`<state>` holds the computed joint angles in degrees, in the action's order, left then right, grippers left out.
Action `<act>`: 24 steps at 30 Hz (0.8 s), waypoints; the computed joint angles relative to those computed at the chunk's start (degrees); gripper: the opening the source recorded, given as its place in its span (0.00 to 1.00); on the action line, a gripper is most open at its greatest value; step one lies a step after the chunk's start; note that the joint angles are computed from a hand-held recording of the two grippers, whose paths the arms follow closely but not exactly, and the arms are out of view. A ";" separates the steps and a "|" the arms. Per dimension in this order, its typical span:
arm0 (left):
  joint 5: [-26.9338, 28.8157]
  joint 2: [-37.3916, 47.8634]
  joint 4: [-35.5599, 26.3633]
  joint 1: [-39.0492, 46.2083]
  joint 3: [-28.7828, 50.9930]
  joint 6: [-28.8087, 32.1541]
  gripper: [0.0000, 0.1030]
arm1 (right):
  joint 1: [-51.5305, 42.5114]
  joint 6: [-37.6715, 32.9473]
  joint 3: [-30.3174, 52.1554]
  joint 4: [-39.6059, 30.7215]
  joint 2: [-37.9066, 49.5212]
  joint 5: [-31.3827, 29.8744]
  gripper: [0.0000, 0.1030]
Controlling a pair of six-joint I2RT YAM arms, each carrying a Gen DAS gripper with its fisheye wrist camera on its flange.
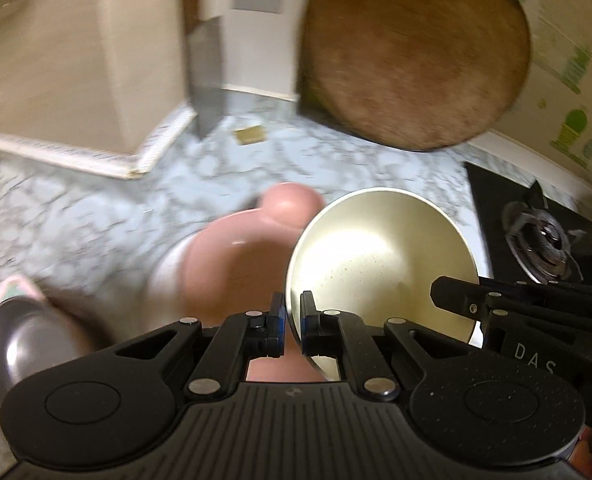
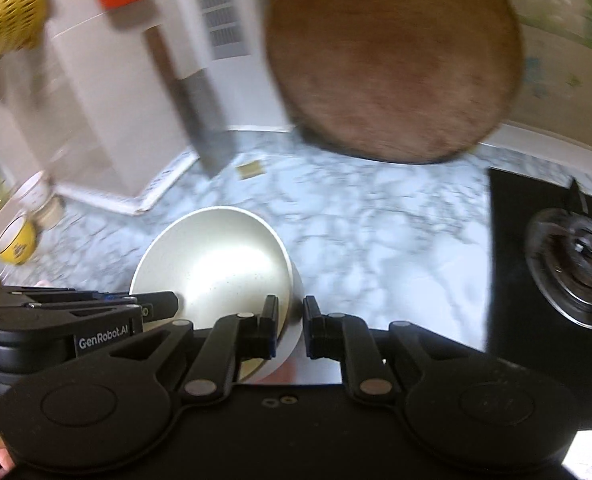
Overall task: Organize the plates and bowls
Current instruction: 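Lift the cream bowl with both tools and carry it to the steel bowls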
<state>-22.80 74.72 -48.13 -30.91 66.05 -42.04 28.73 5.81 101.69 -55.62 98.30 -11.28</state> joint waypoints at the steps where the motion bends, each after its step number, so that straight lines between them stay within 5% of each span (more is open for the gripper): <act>1: -0.12 -1.98 -0.87 0.69 -1.22 -0.05 0.06 | 1.27 0.62 0.47 -0.20 0.20 0.17 0.13; 13: 1.17 -23.20 -12.02 13.27 -11.19 3.34 0.06 | 17.61 6.58 7.41 -1.19 4.94 2.80 0.13; 24: 10.29 -35.20 -15.71 38.20 -17.26 18.50 0.06 | 28.25 9.96 16.50 -2.11 13.60 3.38 0.13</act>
